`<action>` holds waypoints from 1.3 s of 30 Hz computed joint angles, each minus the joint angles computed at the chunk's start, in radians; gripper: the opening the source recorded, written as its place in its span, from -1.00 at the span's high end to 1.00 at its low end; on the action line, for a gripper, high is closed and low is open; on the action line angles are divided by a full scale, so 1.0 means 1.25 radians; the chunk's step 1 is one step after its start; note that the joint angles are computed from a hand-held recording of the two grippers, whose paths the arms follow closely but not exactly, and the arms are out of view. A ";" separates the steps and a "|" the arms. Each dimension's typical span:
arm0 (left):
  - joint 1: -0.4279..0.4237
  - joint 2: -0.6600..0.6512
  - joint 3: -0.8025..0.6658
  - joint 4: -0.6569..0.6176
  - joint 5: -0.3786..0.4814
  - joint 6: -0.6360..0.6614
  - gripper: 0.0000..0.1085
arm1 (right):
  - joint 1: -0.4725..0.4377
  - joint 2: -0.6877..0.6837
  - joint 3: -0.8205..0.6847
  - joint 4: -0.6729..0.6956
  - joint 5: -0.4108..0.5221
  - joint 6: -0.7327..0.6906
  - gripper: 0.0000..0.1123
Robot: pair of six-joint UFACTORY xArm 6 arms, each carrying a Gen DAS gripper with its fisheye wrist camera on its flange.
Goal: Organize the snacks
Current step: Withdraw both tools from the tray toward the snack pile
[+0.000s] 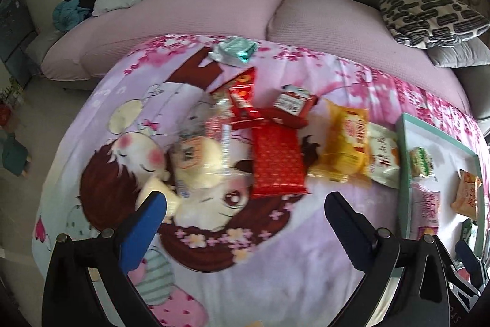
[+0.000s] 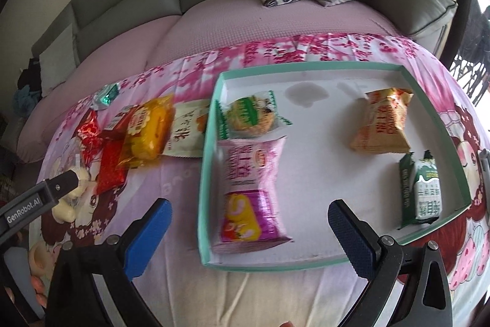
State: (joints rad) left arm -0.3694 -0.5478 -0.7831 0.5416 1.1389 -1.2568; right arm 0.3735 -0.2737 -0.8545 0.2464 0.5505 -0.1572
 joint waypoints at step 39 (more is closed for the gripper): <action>0.312 -0.028 0.121 -0.312 -0.218 0.320 -0.89 | 0.135 0.402 -0.580 -0.068 0.425 0.048 -0.83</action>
State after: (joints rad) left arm 0.0200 -0.5827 -0.6320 0.1521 0.8665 -0.8562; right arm 0.5429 0.2286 -1.5797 0.1612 1.0820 -0.0974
